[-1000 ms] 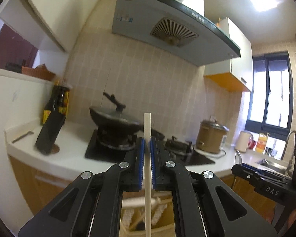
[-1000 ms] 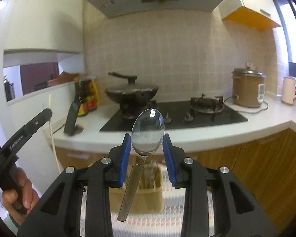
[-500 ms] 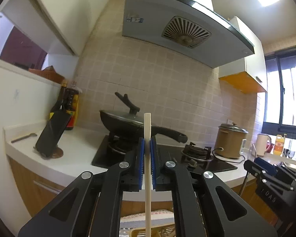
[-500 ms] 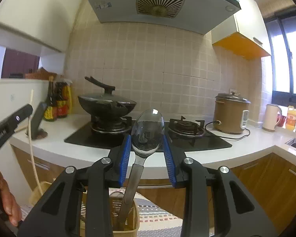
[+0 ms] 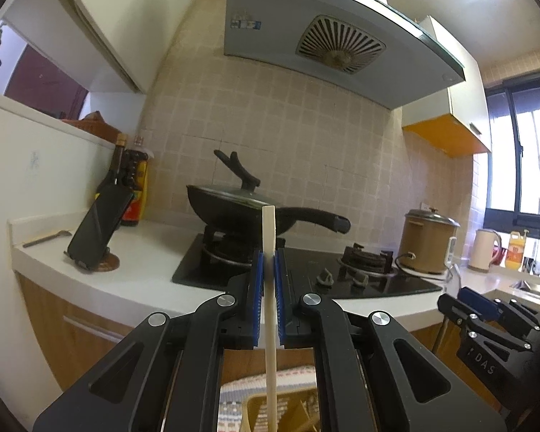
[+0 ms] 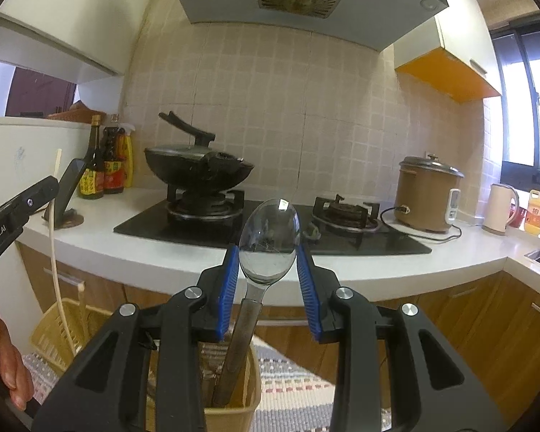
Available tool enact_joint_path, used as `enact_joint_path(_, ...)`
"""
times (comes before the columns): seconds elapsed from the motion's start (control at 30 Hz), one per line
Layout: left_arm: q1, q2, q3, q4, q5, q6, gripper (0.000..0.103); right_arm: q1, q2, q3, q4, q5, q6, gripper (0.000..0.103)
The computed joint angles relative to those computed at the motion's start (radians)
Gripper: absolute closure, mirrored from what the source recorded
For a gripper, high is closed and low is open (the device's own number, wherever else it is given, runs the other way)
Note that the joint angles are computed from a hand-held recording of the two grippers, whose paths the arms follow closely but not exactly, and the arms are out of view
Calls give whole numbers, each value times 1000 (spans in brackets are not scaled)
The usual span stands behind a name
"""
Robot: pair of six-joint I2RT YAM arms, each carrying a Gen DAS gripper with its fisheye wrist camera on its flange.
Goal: Organize utensils
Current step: 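Carry chopstick and spoon over the caddy and open both tools to drop them, then grasp a wooden chopstick with the left tool while the right tool grasps another chopstick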
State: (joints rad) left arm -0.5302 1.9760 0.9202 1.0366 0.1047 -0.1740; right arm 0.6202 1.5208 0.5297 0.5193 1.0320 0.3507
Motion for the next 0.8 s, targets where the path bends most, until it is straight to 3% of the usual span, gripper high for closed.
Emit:
enact_joint_path(0.1,13,-52,-48,-27,38,10,67,32,-42,2,-114,-11,73,72)
enact_joint_path(0.13,17,-66,-67,-19,45,6,63,49,-55,-4,-137,4,96,72)
enact_joint_path(0.4,73,-300,-263,-95,151,6,63,231,-184,22,-528,123,367,65)
enact_joint_path(0.5,78,-407,-346,-145,178,35,63,322,-194,66,-743,160,541,65)
enact_joint_path(0.63,73,-522,-439,-234,202,74,63,461,-143,155,-1083,194,871,65)
enact_joint_path(0.8,115,-571,-472,-488,363,122,62,595,-11,223,-1339,152,1220,65)
